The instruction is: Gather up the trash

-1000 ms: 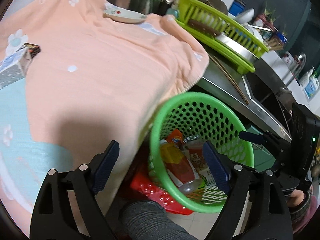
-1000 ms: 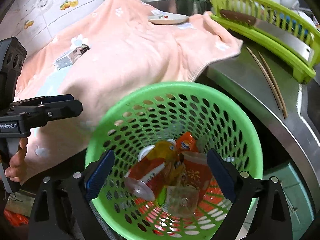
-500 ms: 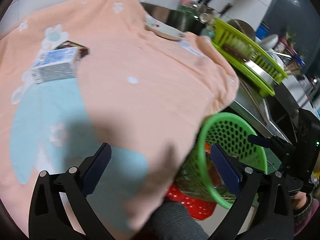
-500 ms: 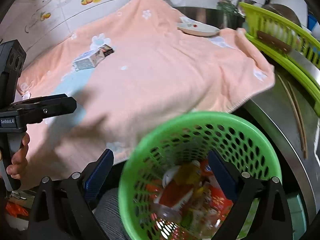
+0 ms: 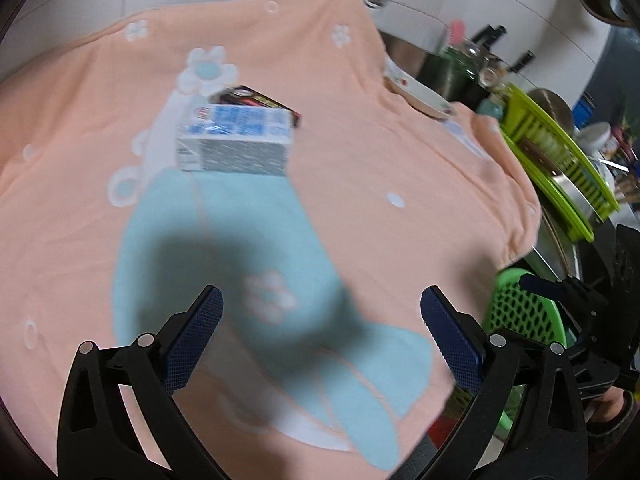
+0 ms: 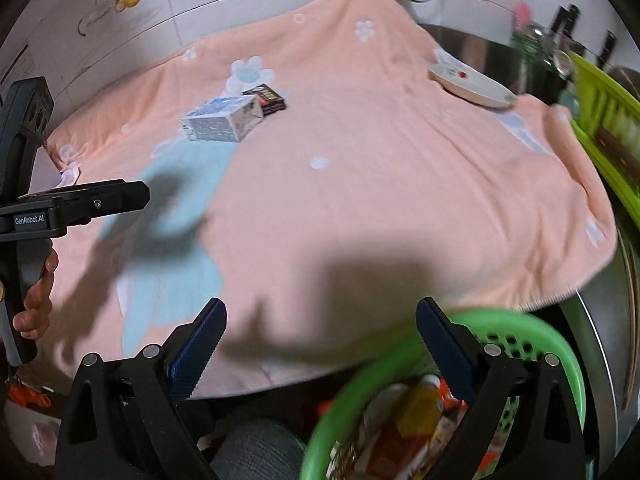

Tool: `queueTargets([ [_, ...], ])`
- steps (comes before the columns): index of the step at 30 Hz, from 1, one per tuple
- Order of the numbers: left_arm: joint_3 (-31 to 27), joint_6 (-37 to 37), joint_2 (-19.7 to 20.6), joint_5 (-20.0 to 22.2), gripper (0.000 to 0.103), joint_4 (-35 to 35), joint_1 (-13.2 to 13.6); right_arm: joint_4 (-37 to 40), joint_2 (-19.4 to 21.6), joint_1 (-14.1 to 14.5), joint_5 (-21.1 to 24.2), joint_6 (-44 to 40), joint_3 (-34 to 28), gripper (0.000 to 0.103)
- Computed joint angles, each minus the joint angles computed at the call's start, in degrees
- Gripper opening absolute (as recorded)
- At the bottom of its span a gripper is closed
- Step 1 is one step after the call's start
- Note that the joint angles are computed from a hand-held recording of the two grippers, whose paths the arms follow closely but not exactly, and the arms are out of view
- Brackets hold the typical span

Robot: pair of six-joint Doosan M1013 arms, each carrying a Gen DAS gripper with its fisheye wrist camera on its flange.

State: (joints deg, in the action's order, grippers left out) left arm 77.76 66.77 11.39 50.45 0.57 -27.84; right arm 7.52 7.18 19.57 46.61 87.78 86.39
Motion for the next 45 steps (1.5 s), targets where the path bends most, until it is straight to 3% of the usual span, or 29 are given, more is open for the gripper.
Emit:
queueTargets([
  [15, -0.6, -3.1, 0.7, 0.9, 0.098, 1.7, 5.2, 3.7, 11.4, 2.5, 4.0, -7.7, -15.6, 0.093],
  [25, -0.2, -3.2, 1.0, 0.2, 0.098, 0.3, 6.7, 7.2, 21.8, 2.5, 10.8, -7.3, -32.5, 0.092],
  [33, -0.8, -2.0, 1.8, 0.9, 0.098, -0.3, 7.4, 6.1, 31.5, 2.6, 19.0, -4.2, -48.2, 0.09],
  [40, -1.0, -1.4, 2.1, 0.8, 0.098, -1.7, 8.2, 6.2, 39.9, 2.4, 26.8, -0.1, -62.8, 0.079],
  [42, -1.0, -1.1, 2.2, 0.8, 0.098, -2.2, 8.3, 5.6, 43.0, 2.5, 30.4, 0.9, -68.5, 0.078],
  [45, -1.1, -1.0, 2.3, 0.9, 0.098, -2.2, 8.5, 3.9, 50.1, 2.9, 38.9, 1.6, -82.4, 0.072],
])
